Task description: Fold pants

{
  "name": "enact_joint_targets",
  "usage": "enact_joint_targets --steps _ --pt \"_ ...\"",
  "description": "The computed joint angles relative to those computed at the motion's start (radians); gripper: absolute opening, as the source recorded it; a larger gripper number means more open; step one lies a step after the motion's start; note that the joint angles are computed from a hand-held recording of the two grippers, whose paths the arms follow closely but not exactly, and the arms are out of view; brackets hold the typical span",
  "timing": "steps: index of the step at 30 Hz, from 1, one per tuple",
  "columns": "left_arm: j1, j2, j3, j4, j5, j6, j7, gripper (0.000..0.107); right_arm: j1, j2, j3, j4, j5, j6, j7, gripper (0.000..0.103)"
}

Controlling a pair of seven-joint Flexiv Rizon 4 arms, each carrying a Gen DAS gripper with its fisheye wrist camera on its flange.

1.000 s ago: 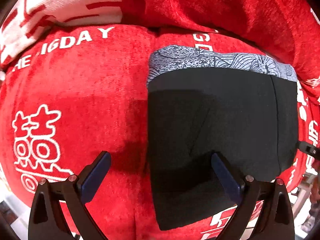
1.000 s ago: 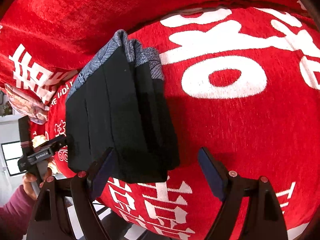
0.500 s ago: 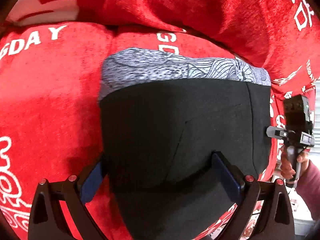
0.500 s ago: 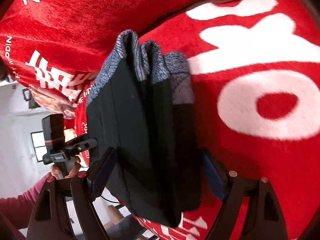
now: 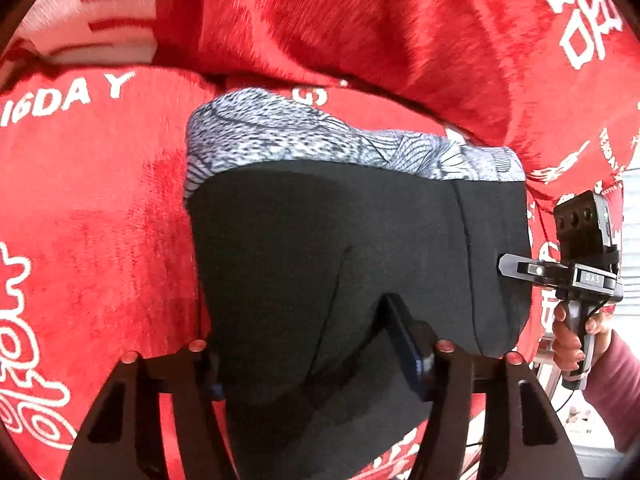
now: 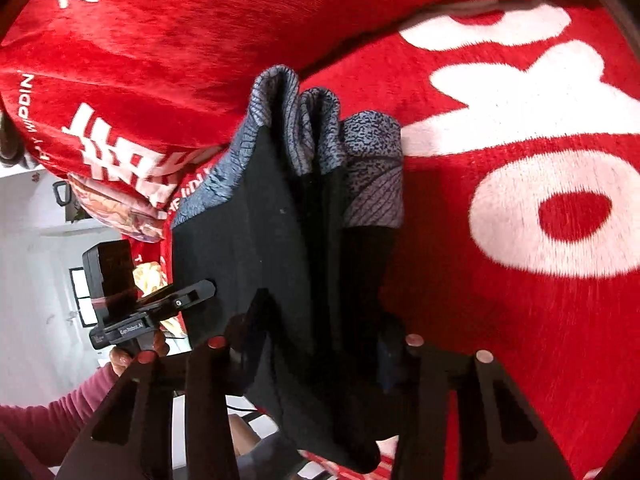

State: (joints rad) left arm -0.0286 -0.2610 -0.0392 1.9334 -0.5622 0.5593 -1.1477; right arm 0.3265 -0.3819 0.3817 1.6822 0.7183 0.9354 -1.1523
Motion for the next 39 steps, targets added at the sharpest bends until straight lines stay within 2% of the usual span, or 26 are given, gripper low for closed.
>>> enact_joint_targets --steps 7,11,14,17,18,20,21,23,27,33,36,39 --pt "-0.005 0.111 0.02 0.018 0.024 -0.09 -0.002 0.063 0.016 0.099 0.023 0.048 0.075 0.019 0.024 0.047" --pt "-0.008 0.181 0.045 0.074 0.058 -0.125 0.012 0.063 0.057 0.161 0.025 0.109 0.11 0.048 0.063 0.047" --pt "-0.011 0.191 0.053 0.112 0.078 -0.141 0.015 0.063 0.101 0.191 0.02 0.165 0.091 0.089 0.103 0.047" --pt "-0.014 0.187 0.06 0.162 0.121 -0.091 0.015 0.064 0.139 0.189 0.015 0.218 0.06 0.133 0.139 0.047" --pt "-0.01 0.183 0.066 0.184 0.137 -0.054 0.022 0.07 0.15 0.184 0.012 0.232 0.039 0.141 0.154 0.047" --pt "-0.012 0.19 0.069 0.22 0.148 0.03 0.009 0.091 0.18 0.179 0.0 0.266 -0.048 0.17 0.213 0.054" --pt "-0.008 0.187 0.07 0.221 0.156 0.037 -0.005 0.094 0.183 0.181 -0.003 0.28 -0.078 0.174 0.233 0.059" --pt "-0.001 0.19 0.072 0.228 0.153 0.037 -0.026 0.095 0.188 0.18 -0.006 0.288 -0.125 0.174 0.27 0.06" --pt "-0.007 0.219 0.072 0.233 0.235 0.05 -0.095 0.095 0.199 0.195 -0.016 0.281 -0.24 0.114 0.349 0.063" --pt "-0.021 0.288 0.066 0.204 0.409 0.005 -0.202 0.095 0.189 0.268 -0.021 0.295 -0.274 0.023 0.444 0.064" --pt "-0.03 0.337 0.061 0.198 0.451 -0.022 -0.26 0.095 0.194 0.316 -0.03 0.311 -0.319 -0.025 0.515 0.072" --pt "-0.035 0.384 0.053 0.19 0.502 -0.053 -0.322 0.095 0.206 0.35 -0.037 0.317 -0.383 -0.095 0.596 0.073"
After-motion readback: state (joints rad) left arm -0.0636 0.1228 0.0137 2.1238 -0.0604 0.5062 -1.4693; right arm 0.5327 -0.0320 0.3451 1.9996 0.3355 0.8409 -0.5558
